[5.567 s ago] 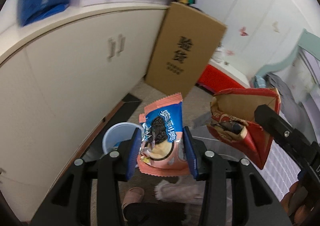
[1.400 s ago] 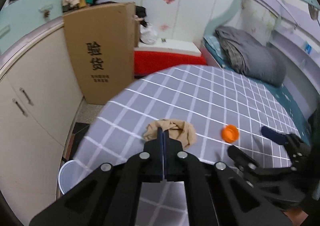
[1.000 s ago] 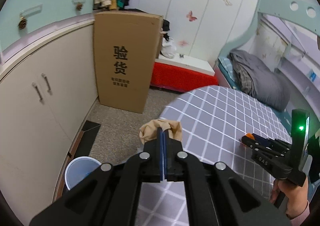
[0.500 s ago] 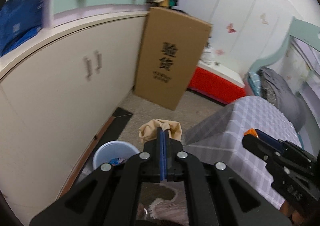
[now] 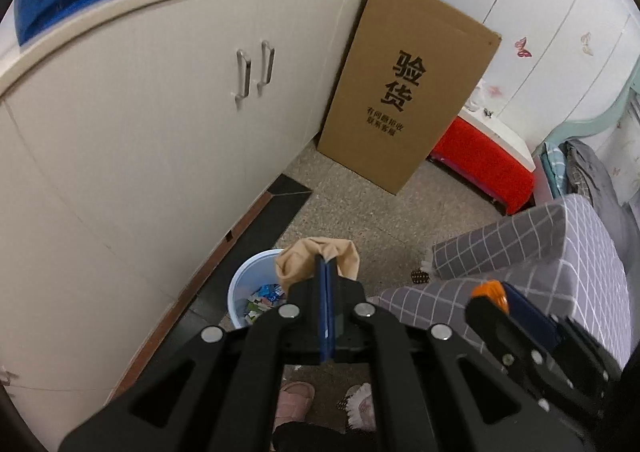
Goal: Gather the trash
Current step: 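Carry both items to the wastebasket and open both tools to drop them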
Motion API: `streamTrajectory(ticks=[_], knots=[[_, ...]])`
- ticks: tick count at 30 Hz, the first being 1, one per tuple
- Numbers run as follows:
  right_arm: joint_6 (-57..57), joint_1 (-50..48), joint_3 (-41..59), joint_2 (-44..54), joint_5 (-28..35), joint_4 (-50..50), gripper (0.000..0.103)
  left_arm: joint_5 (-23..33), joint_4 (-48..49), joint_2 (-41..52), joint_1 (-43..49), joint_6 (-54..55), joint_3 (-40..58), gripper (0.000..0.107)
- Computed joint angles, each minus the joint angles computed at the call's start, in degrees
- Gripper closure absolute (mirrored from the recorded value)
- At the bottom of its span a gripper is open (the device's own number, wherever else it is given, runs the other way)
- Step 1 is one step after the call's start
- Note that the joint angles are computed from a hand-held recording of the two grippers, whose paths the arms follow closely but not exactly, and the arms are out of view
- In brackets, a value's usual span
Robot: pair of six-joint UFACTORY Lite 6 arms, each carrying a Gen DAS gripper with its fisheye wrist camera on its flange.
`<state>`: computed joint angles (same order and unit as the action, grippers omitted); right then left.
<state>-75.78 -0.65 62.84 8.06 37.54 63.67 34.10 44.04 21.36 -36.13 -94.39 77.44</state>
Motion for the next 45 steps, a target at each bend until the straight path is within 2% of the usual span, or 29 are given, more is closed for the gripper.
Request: streamTrajectory(ticks=[5, 6, 7, 8, 10, 11, 18, 22, 27, 38, 39, 41, 45], knots=[[-0.36, -0.40, 2.53, 4.31, -1.63, 2.02, 0.074, -1.14, -5.83, 5.96, 3.14, 7.92, 5.87, 0.101], [-0.46, -0.39, 2.78, 4.92, -1.90, 2.19, 0.074, -1.34, -6.62, 6.55, 3.44, 8.96, 6.32, 0.074], [-0.71, -0.42, 2.90, 5.33, -2.00, 2.34, 0.074, -0.46, -5.67, 7.27, 3.34, 7.80, 6.77, 0.033], [-0.75, -0.23, 3.06, 5.90, -2.20, 2.46, 0.074, 1.82, -2.34, 7.01, 2.59, 4.25, 6.28, 0.026], [-0.40, 0.10, 3.20, 6.67, -2.34, 2.38, 0.074, 3.30, 2.91, 5.32, 1.32, -1.68, 3.94, 0.026], [-0.71, 0.19, 2.99, 6.78, -2.38, 2.58, 0.074, 2.30, 3.81, 4.12, 1.32, -2.72, 2.36, 0.026], [-0.69, 1.59, 2.23, 7.77, -2.79, 2.12, 0.073, -0.18, 1.32, 1.03, 1.58, -1.85, -2.66, 0.026], [-0.58, 1.98, 2.43, 7.92, -2.85, 2.24, 0.073, 0.09, 6.24, -2.24, 0.40, -9.69, -7.96, 0.026], [-0.99, 2.67, 3.75, 8.76, -2.96, 3.03, 0.073, 0.82, 7.74, -5.29, 0.84, -13.21, -12.58, 0.026], [-4.64, 7.36, 9.61, 13.76, -4.82, 10.93, 0.072, 8.78, 9.20, -12.69, -0.49, -17.62, -19.69, 0.026], [-4.65, 7.76, 10.63, 14.92, -5.25, 11.42, 0.051, 9.05, 9.09, -13.13, -0.73, -17.85, -20.20, 0.026], [-5.07, 8.40, 10.93, 15.95, -8.33, 13.03, 0.021, 9.07, 8.68, -13.97, -0.92, -18.27, -21.04, 0.026], [-4.08, 7.21, 9.22, 14.82, -8.16, 11.55, 0.021, 8.52, 7.80, -16.62, -2.16, -19.54, -23.00, 0.026]])
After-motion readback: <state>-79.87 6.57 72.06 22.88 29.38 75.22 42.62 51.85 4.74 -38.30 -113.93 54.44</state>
